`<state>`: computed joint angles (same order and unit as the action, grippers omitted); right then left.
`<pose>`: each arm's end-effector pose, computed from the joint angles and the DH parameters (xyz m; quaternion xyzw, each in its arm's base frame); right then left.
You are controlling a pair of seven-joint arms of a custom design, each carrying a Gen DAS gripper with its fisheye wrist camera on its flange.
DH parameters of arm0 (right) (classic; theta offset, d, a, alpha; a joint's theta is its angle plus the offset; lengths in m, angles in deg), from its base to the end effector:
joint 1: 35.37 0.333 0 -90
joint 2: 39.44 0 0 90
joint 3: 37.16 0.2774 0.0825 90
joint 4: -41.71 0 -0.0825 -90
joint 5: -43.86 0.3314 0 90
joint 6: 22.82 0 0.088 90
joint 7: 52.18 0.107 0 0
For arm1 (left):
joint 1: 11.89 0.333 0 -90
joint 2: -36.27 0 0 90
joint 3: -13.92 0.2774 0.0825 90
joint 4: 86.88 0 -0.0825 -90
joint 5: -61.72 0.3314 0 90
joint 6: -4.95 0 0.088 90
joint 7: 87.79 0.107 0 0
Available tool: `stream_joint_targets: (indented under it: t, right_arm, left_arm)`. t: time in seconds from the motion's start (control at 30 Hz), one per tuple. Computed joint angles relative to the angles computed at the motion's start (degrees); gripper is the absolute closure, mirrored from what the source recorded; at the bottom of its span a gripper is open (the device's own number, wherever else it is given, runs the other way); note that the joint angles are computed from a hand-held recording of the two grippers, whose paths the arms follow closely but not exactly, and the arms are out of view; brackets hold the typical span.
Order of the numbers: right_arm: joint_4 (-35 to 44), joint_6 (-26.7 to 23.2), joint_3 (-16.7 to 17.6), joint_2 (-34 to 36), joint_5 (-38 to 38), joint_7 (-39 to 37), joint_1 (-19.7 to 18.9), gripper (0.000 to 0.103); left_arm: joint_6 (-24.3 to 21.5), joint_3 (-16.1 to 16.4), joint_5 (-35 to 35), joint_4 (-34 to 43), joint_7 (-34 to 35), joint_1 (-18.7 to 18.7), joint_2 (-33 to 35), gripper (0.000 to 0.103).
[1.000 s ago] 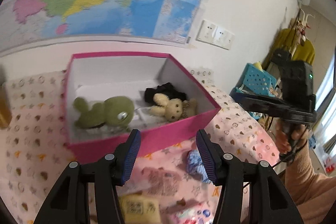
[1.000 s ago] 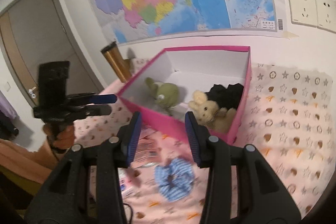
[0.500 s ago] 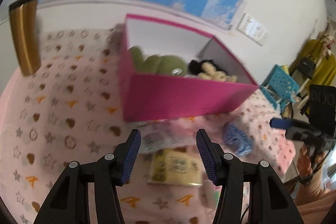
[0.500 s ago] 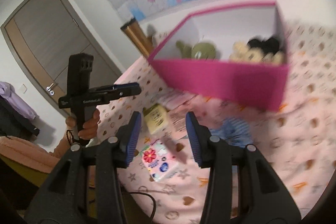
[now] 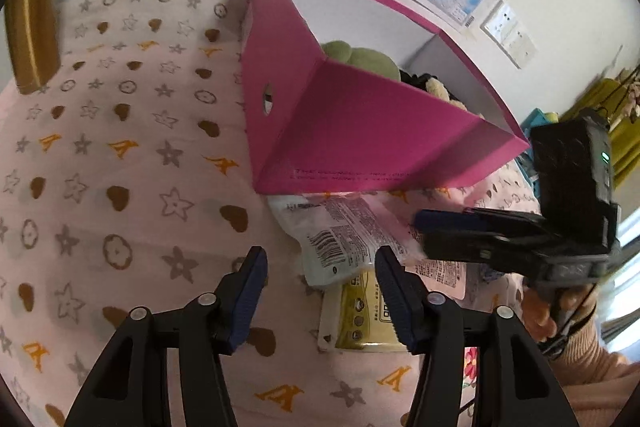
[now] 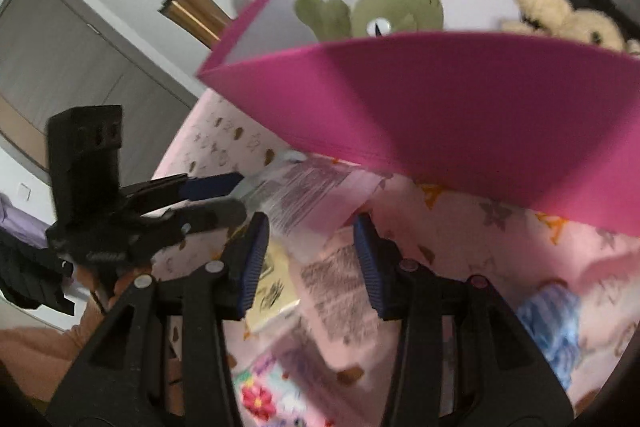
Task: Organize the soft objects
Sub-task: 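Grasp the clear plastic packet beside the box with the right gripper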
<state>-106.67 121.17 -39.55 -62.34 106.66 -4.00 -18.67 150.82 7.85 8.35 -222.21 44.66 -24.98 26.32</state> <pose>0.3901 0.0918 0.4180 -0.6969 0.5953 0.0814 0.3917 0.4454 -0.1448 0.4220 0.5269 -0.7764 0.3443 0.0331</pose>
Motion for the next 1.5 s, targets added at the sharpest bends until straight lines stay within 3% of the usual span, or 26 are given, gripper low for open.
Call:
stream_joint_targets:
  t: [0.3, 0.53, 0.67, 0.77, 0.87, 1.07, 1.3, 1.37, 1.5]
  right_arm:
    - [0.1, 2.8, 1.1, 1.1, -1.1, 3.2, -0.3, 0.049]
    - [0.7, 4.5, 1.3, 2.5, -4.1, 3.8, 0.4, 0.032]
    - [1.6, 5.7, 2.4, 3.4, -6.4, 5.1, 1.1, 0.032]
    - [1.7, 4.5, 1.0, 3.3, -4.9, 3.3, 1.8, 0.033]
    - [1.5, 1.9, -0.4, 3.1, -2.5, 0.2, 1.9, 0.04]
    - [1.5, -1.8, -0.1, 3.0, -0.7, -3.2, 1.2, 0.051]
    - [2.0, 2.3, 2.1, 3.9, 0.7, -2.4, 2.0, 0.055]
    - [1.7, 2.8, 1.7, 4.1, 3.0, -3.9, 2.5, 0.071]
    - [0.7, 3.5, 1.3, 3.5, 7.5, -7.0, 2.7, 0.088]
  left_arm:
    - [-5.2, -0.1, 0.5, 2.3, 2.1, 1.5, 2.4, 0.037]
    - [-9.0, -0.3, -0.5, 4.6, 3.1, 3.4, 4.5, 0.035]
    - [-10.1, -0.7, -0.5, 5.4, 3.1, 4.3, 5.0, 0.035]
    - [-10.8, -0.9, -0.7, 5.5, 3.5, 4.6, 5.0, 0.035]
    - [-11.4, -1.0, -0.8, 5.4, 3.5, 4.9, 4.7, 0.038]
    - [-13.1, -0.4, -0.7, 4.6, 4.5, 5.3, 3.9, 0.047]
    - [-13.4, -0.3, -0.2, 4.7, 4.0, 5.7, 4.0, 0.06]
    - [-12.9, -0.5, 0.3, 4.4, 3.7, 5.6, 3.6, 0.062]
    - [-11.6, -0.7, 0.4, 2.9, 3.9, 4.8, 2.0, 0.063]
